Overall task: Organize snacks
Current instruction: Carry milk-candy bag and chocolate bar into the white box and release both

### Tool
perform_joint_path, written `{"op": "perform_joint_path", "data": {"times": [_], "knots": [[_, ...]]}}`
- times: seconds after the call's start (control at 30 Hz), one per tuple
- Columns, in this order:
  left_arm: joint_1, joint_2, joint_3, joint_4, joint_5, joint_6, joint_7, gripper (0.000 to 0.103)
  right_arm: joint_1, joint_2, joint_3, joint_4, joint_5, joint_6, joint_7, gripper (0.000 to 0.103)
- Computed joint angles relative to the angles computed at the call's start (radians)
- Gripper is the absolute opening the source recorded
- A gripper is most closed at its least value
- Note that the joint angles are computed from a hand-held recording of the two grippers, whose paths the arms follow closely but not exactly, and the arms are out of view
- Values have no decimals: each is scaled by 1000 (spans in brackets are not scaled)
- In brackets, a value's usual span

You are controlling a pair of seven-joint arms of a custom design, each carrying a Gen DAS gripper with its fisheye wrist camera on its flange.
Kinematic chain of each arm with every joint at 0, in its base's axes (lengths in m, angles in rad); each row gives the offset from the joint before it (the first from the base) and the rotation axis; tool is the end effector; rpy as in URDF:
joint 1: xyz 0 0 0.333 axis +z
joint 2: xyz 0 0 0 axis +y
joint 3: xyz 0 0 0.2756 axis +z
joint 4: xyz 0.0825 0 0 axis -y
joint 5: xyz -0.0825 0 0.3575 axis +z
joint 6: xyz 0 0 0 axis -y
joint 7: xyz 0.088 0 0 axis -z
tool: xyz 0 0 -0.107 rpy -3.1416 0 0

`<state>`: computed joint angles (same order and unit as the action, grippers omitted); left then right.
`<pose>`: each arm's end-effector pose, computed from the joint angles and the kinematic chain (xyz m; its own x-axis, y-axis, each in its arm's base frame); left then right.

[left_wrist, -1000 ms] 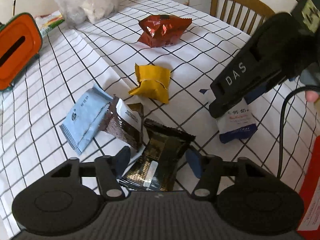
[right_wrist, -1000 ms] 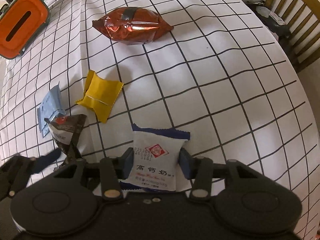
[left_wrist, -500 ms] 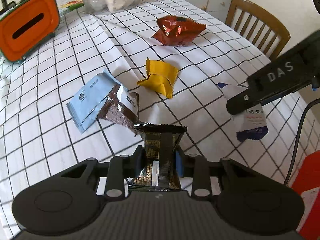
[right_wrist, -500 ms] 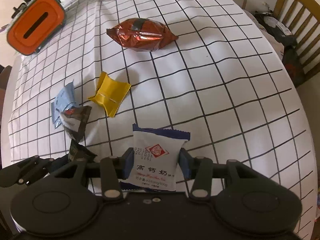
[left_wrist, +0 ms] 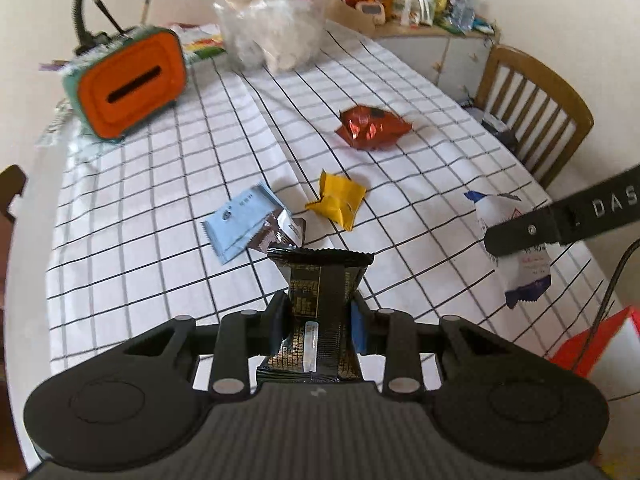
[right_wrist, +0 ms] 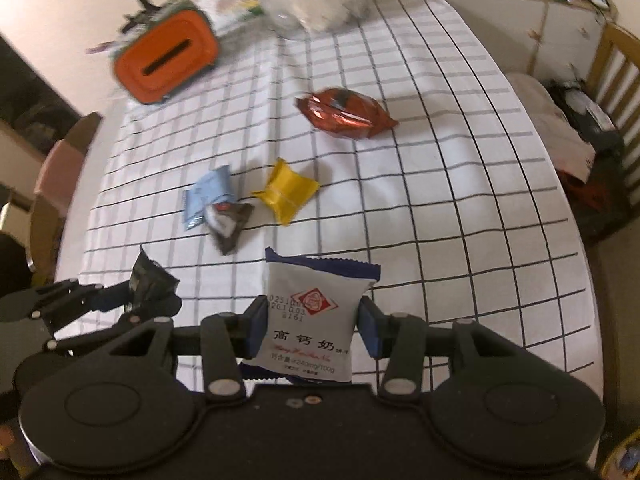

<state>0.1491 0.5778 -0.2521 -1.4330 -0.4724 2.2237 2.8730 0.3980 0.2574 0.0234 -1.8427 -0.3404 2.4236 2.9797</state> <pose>0.6859 -0.0530 0.3700 -0.8933 -0.4491 0.0199 -0.3860 0.7434 -0.5462 0.5646 0.2506 0.3960 -0.6469 -0.7262 -0.2329 -0.6523 0.6851 -0.3243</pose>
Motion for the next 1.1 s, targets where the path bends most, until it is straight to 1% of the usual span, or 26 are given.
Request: {"op": "perform_joint_path", "data": {"times": [0.17, 0.3, 0.43, 0.57, 0.73, 0.83, 0.9, 0.93, 1.1], "knots": [[32, -134, 6, -125, -61, 4, 7, 31, 10, -85, 19, -64, -32, 23, -32, 46], [31, -244, 33, -233, -100, 1, 6, 31, 10, -165, 44, -132, -47, 40, -49, 46], [14, -357, 71, -351, -118, 3, -1, 31, 5, -239, 73, -202, -46, 57, -64, 46], [-12, -472, 113, -480, -108, 16, -21, 31, 3, -307, 104, -267, -40, 65, -74, 46], [-39, -581, 160, -613, -88, 20, -27, 31, 9, -361, 138, -326, -13, 74, -102, 46], [-53, -651, 182, -706, -89, 60, -12, 31, 18, -378, 157, -350, 3, 76, -113, 46], [-64, -681, 195, -748, -79, 77, -22, 31, 25, -383, 168, -360, 7, 72, -117, 46], [-67, -692, 202, -763, -67, 72, -31, 31, 28, -385, 172, -365, 9, 71, -118, 46], [-78, -725, 220, -830, -16, 94, -61, 31, 46, -391, 188, -400, 22, 76, -106, 46]]}}
